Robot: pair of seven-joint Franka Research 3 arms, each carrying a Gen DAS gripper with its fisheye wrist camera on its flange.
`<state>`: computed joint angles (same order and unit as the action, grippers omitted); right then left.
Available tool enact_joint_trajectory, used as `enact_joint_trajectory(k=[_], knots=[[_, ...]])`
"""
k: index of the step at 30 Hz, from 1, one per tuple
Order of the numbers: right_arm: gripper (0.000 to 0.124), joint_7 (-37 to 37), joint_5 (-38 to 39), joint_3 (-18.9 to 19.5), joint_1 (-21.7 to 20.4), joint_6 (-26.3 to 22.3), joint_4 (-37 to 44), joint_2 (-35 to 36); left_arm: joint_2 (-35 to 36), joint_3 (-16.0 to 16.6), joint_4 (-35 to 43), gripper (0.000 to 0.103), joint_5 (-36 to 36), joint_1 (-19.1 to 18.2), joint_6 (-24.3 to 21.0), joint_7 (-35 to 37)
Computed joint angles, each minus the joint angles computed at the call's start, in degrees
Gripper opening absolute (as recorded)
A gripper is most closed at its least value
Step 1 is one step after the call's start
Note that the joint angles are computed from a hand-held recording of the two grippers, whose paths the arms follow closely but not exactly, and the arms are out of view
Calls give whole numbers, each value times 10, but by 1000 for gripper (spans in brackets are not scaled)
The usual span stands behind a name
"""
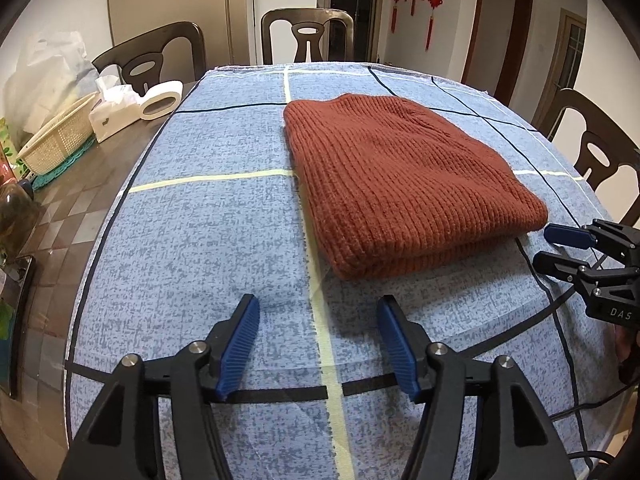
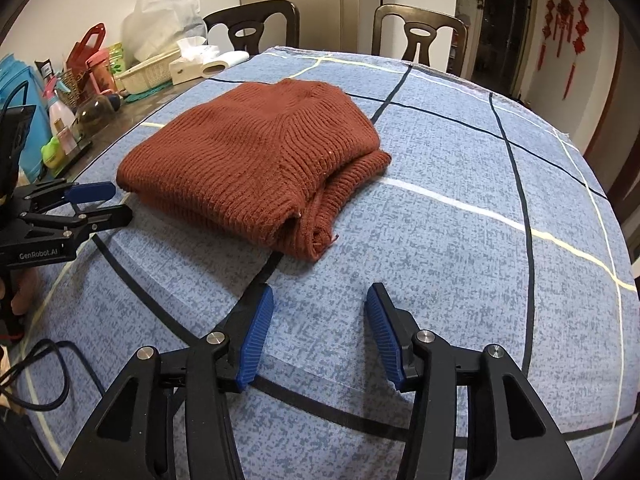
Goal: Fold small clothes
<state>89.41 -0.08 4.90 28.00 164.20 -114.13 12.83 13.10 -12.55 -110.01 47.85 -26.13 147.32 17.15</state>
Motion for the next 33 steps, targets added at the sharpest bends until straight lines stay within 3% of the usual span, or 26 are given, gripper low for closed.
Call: enact_joint_trajectory(k=[7,33], knots=[[57,0,-8,-2,5,-3,-1,-1,2,1,3,67,-1,-1,-1,-2],[60,-3,-4,1,3,-3,-1,-2,8,0,9,78,-6,-4,-6,3]])
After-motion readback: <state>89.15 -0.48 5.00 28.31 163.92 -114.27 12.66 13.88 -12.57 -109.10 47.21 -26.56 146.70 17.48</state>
